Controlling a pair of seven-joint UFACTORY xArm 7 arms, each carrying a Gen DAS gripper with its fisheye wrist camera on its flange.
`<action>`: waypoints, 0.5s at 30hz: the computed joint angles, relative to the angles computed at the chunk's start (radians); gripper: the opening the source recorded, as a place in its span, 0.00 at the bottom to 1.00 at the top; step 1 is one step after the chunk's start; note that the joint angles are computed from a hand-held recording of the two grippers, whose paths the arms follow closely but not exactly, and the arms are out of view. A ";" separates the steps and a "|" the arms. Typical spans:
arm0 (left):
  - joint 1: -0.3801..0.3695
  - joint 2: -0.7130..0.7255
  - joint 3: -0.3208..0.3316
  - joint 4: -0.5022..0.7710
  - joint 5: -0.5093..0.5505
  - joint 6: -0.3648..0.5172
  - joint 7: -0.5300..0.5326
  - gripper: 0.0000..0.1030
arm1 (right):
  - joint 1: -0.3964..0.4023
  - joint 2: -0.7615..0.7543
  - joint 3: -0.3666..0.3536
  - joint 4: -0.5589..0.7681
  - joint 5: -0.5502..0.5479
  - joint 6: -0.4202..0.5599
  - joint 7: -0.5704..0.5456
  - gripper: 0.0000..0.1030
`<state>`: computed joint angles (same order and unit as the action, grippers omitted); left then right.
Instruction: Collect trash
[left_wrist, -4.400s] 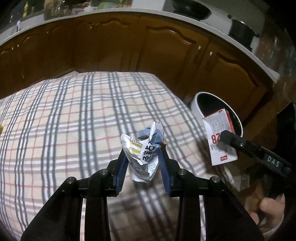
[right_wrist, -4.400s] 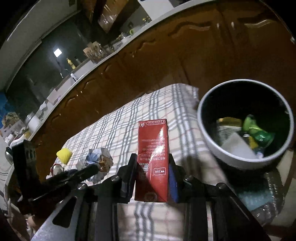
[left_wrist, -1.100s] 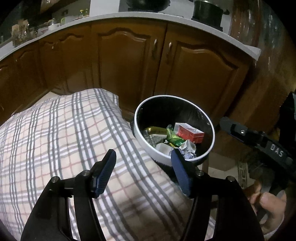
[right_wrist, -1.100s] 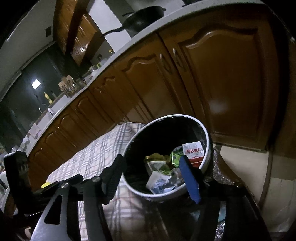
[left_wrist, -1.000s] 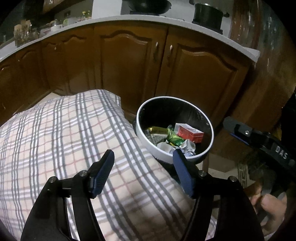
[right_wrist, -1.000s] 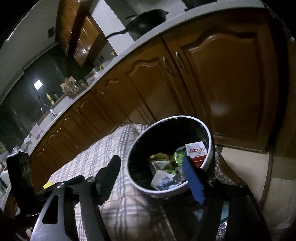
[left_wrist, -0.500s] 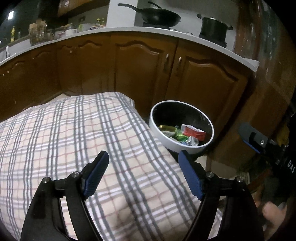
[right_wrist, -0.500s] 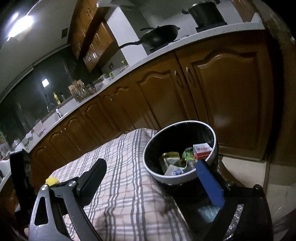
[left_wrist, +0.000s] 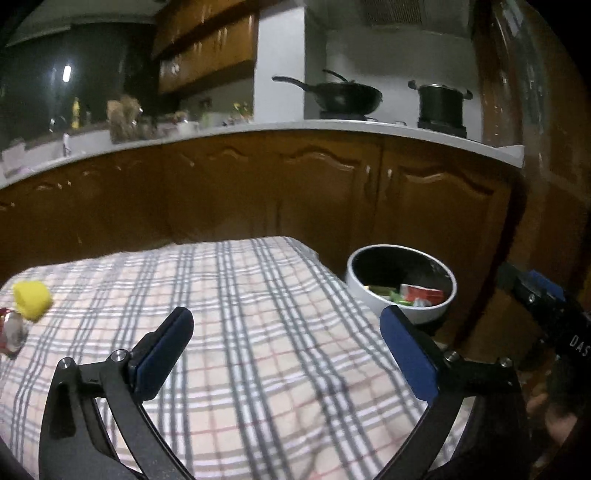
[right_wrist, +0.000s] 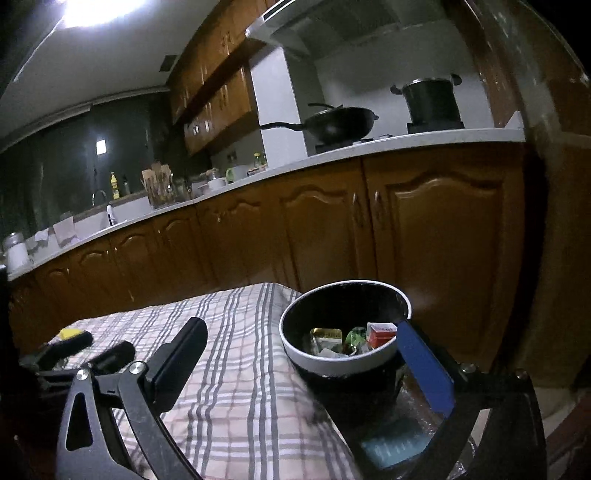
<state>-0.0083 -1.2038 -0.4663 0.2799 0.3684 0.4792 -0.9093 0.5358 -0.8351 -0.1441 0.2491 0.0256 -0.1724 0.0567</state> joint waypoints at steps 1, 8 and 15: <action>-0.003 -0.020 -0.003 -0.014 0.002 0.001 -0.004 1.00 | -0.008 0.002 0.011 -0.015 0.002 -0.014 0.005 1.00; -0.026 -0.072 -0.031 -0.052 0.013 0.043 -0.016 1.00 | -0.037 0.007 0.049 -0.065 -0.004 -0.031 0.042 1.00; -0.057 -0.102 -0.064 -0.062 0.030 0.089 -0.051 1.00 | -0.055 -0.022 0.069 -0.099 -0.022 -0.046 0.068 1.00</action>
